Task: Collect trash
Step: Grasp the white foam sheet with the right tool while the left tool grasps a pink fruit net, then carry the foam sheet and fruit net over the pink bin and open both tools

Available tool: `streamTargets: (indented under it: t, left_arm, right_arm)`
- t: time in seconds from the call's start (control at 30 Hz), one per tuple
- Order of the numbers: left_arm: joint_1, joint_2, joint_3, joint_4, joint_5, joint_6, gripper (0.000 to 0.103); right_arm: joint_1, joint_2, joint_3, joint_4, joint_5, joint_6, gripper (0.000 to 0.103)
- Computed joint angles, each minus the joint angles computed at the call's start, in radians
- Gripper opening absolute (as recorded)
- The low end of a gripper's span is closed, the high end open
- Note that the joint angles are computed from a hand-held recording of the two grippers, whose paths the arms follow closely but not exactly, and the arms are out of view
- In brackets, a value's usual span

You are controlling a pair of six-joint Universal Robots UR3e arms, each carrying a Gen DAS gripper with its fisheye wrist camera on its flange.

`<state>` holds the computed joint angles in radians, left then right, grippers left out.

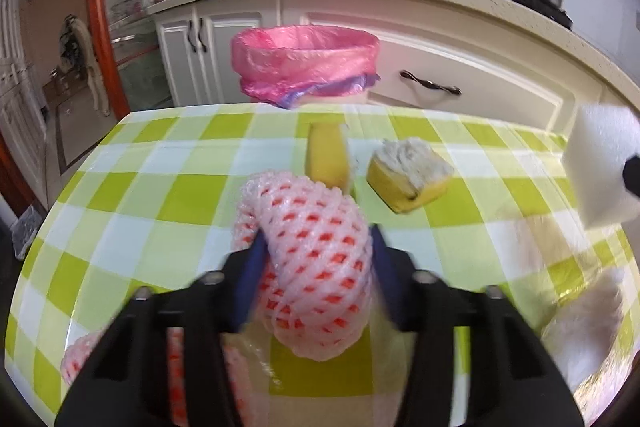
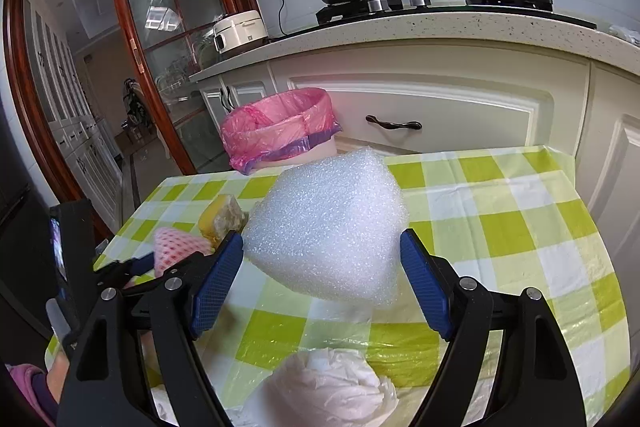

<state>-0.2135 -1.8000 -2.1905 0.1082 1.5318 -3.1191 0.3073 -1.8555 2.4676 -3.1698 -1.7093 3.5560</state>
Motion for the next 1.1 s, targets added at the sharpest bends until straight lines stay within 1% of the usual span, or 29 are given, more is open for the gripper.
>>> streamTargets:
  t: [0.1, 0.23, 0.33, 0.47, 0.77, 0.87, 1.03, 1.1]
  left_arm:
    - [0.005, 0.021, -0.034, 0.033, -0.015, 0.019, 0.04]
    - [0.019, 0.094, -0.07, 0.032, -0.041, 0.022, 0.04]
    - [0.027, 0.178, -0.098, 0.029, -0.056, 0.033, 0.04]
    - [0.037, 0.277, -0.123, 0.013, -0.07, 0.043, 0.04]
    - [0.116, 0.536, -0.215, -0.074, -0.157, 0.065, 0.04]
    - [0.173, 0.641, -0.25, -0.135, -0.215, 0.079, 0.04]
    - [0.321, 0.874, -0.291, -0.319, -0.373, 0.129, 0.04]
    - [0.406, 0.984, -0.295, -0.432, -0.462, 0.164, 0.041]
  right_arm:
    - [0.03, -0.002, -0.014, 0.016, -0.03, 0.014, 0.076]
    - [0.085, 0.004, -0.046, 0.038, -0.078, 0.026, 0.076]
    - [0.125, 0.008, -0.075, 0.051, -0.112, 0.035, 0.076]
    - [0.188, 0.021, -0.116, 0.071, -0.166, 0.053, 0.076]
    - [0.342, 0.052, -0.214, 0.134, -0.31, 0.088, 0.076]
    - [0.387, 0.067, -0.25, 0.158, -0.354, 0.095, 0.076]
    - [0.45, 0.108, -0.306, 0.182, -0.414, 0.105, 0.076]
    - [0.466, 0.128, -0.328, 0.189, -0.429, 0.11, 0.076]
